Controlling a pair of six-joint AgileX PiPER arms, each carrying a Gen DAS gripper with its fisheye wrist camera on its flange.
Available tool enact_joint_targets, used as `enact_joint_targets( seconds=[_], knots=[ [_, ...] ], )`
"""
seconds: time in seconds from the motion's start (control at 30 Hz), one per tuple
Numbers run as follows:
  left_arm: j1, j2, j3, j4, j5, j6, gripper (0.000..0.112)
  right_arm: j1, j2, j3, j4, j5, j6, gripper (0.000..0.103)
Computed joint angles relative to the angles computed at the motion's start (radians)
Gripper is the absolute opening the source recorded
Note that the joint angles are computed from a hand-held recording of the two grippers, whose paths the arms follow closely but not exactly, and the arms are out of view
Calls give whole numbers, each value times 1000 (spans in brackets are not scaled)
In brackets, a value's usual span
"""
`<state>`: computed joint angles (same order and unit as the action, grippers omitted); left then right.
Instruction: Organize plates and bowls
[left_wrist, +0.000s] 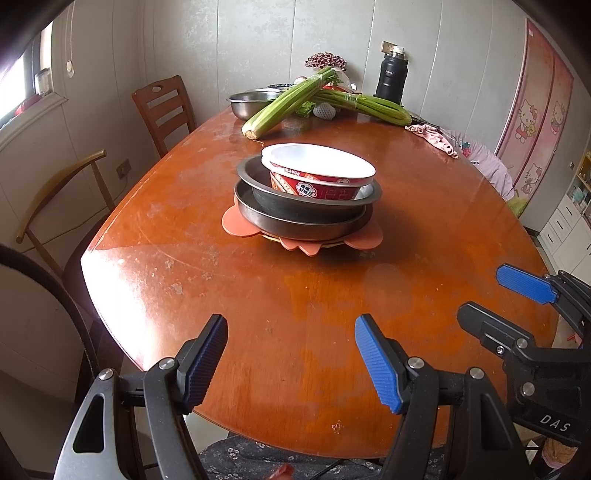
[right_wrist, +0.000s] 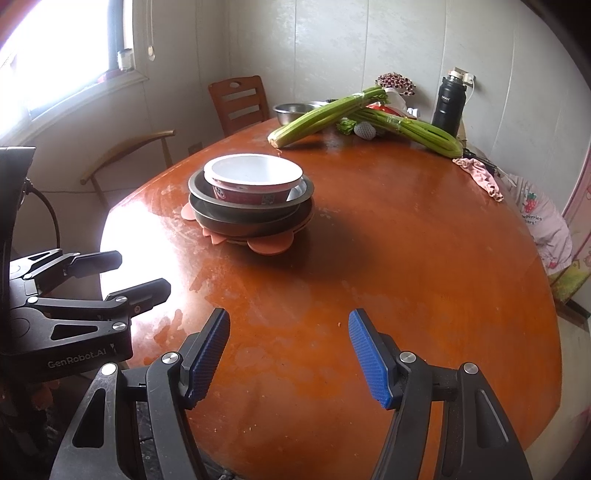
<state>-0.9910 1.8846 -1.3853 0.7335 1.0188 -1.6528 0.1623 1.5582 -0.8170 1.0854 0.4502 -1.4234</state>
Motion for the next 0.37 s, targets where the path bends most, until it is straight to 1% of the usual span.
enact_joint_targets(
  seconds=[0.27,0.33,0.37],
  knots=[
    [48,-4,12,-17,-23,11,71,-21,43,-44,-18,16,25,69],
    [90,-20,32,-31,-56,49,71,-48,71,-81,-39,31,54,69],
    [121,-37,49,-37,-80,74,71,-79,97,-117,-52,64,64,69]
  ],
)
